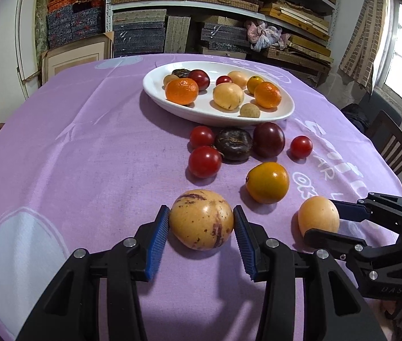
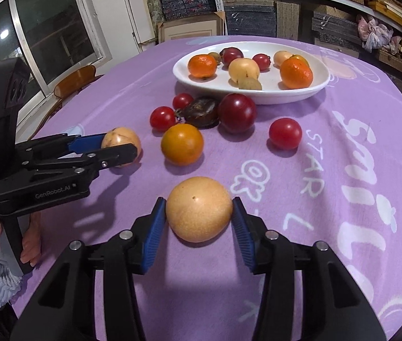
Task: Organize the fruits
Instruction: 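Carry pepino to the plate and release with left gripper while right gripper sets grapefruit there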
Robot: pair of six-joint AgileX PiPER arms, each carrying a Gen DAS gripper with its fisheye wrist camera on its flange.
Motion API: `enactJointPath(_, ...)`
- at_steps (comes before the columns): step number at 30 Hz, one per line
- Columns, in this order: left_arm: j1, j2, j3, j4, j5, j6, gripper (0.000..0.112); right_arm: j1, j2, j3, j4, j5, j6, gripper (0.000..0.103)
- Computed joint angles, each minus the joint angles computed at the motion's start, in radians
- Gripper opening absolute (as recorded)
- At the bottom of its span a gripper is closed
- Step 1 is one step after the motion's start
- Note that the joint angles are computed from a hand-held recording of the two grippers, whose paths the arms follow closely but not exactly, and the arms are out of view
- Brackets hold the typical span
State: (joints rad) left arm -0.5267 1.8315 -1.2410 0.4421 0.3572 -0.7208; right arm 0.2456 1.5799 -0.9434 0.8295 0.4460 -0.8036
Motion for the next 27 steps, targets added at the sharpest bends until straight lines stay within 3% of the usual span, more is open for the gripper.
enactJointPath(4, -0.015, -0.019, -0.011, 0.035, -0.007, -0.03, 0.039, -0.047, -0.048, 0.014, 0.097, 0.012, -0.067, 0.046)
enactJointPath(7, -0.002, 0.004, -0.119, -0.092, 0.044, 0.111, 0.039, -0.112, -0.053, -0.052, 0.121, 0.08, -0.062, 0.046)
enactJointPath(10, 0.012, 0.073, -0.293, -0.162, 0.126, 0.213, 0.039, -0.147, -0.037, -0.161, 0.047, 0.105, 0.026, 0.046)
enactJointPath(18, 0.057, 0.362, -0.777, -0.298, 0.33, 0.361, 0.038, -0.152, 0.155, -0.535, -0.198, 0.191, 0.303, 0.046)
enactJointPath(21, 0.093, 0.277, -0.63, -0.402, 0.285, 0.447, 0.038, -0.166, 0.163, -0.51, -0.111, 0.196, 0.231, 0.046)
enactJointPath(23, 0.086, 0.186, -0.468, -0.342, 0.237, 0.428, 0.044, -0.168, 0.153, -0.462, -0.076, 0.172, 0.182, 0.046)
enactJointPath(24, 0.077, 0.141, -0.382, -0.295, 0.209, 0.401, 0.055, -0.175, 0.156, -0.444, -0.04, 0.173, 0.15, 0.046)
enactJointPath(27, 0.05, 0.046, -0.191, -0.171, 0.151, 0.311, 0.056, -0.177, 0.155, -0.4, -0.007, 0.162, 0.111, 0.046)
